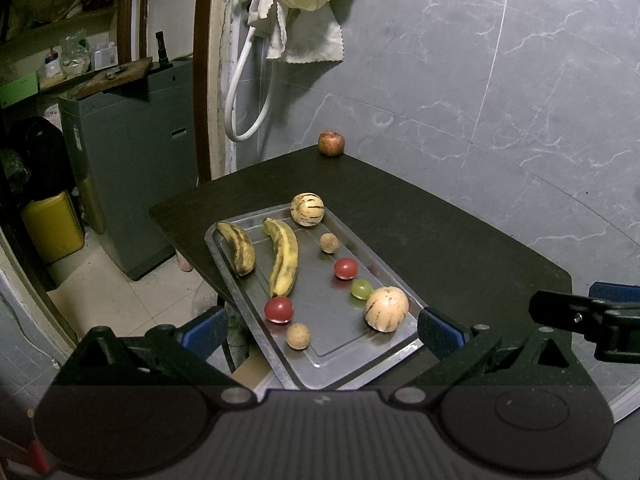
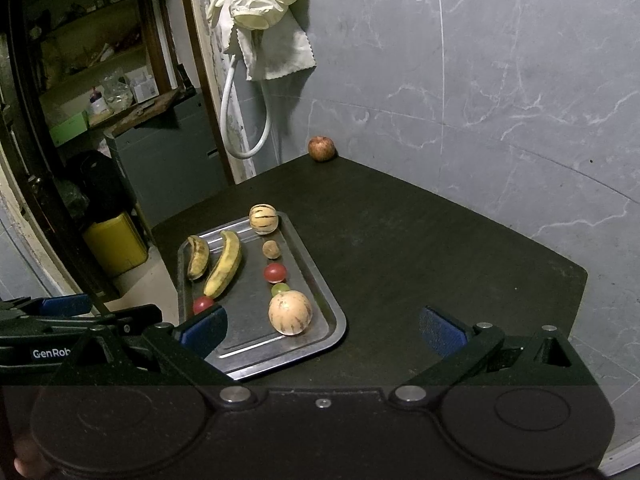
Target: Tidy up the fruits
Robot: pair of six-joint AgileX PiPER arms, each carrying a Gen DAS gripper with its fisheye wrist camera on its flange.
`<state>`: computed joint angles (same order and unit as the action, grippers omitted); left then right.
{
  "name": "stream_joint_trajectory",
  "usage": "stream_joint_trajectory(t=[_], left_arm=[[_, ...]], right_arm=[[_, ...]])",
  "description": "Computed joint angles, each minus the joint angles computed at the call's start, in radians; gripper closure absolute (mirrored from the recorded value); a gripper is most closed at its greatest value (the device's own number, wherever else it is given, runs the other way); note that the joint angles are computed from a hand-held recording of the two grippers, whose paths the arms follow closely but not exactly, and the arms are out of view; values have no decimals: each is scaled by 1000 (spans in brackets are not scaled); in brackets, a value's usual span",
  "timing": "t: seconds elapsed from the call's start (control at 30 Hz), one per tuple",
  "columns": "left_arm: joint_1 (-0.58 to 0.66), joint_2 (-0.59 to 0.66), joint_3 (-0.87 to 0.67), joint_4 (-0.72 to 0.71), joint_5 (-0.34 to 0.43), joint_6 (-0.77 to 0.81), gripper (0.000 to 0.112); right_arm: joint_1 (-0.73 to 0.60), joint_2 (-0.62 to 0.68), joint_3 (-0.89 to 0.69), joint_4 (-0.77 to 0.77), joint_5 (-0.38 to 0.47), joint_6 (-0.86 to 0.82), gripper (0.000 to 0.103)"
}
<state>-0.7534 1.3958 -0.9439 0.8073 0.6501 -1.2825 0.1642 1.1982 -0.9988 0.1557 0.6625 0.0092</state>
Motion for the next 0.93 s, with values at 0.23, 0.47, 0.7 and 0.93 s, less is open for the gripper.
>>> stream_joint_trajectory(t=[0.23,0.47,0.7,0.93], left_arm=[[-3,-1,0,4,2,-4,10],[-10,-5,-7,-14,9,-2,10],[-14,-11,-1,-1,0,-30,10],[-6,-13,10,-8,-18,-47,10]], right_arm=[[3,-2,3,-6,-3,7,1],[-2,-3,4,2,-4,-3,1],[-4,-5,-2,2,2,-5,1],[-3,-5,0,1,2,-1,1]])
